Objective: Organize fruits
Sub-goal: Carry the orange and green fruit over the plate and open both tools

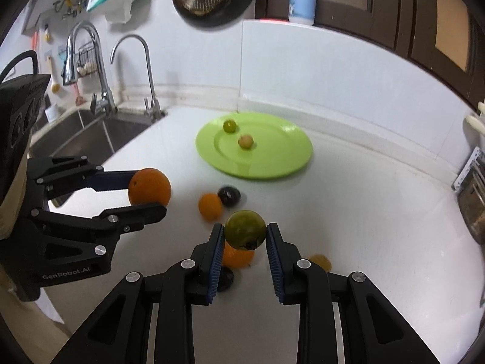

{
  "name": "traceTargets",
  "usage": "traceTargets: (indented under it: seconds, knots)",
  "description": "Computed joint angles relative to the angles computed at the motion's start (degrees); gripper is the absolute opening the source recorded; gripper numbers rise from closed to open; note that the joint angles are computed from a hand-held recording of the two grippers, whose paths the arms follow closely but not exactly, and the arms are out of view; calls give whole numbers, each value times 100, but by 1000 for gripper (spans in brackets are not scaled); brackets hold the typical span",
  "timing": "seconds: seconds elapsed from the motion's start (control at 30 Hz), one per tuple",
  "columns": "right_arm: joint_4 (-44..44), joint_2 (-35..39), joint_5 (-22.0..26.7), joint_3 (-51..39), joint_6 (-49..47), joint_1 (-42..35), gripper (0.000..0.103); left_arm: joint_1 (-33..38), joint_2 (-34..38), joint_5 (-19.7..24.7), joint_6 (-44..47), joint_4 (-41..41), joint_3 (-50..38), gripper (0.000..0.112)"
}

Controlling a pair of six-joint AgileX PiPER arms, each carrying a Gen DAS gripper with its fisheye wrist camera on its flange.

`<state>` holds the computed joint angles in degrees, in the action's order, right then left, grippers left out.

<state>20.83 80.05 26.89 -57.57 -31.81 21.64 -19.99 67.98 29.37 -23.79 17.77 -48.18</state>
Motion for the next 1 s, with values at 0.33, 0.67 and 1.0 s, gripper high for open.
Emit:
traceTargets:
  seconds: [0.33, 0.67, 1.0]
  knots:
    - [69, 117, -111, -398, 217, 178, 29, 341, -60, -122, 386, -37, -304, 42]
    - [251, 571, -115, -1270, 328, 182, 29, 926, 323, -285, 1422, -847, -1011, 42]
    - [99, 1454, 358, -2606, 494, 113, 29, 1427, 1174, -156, 2778, -1990, -2010, 42]
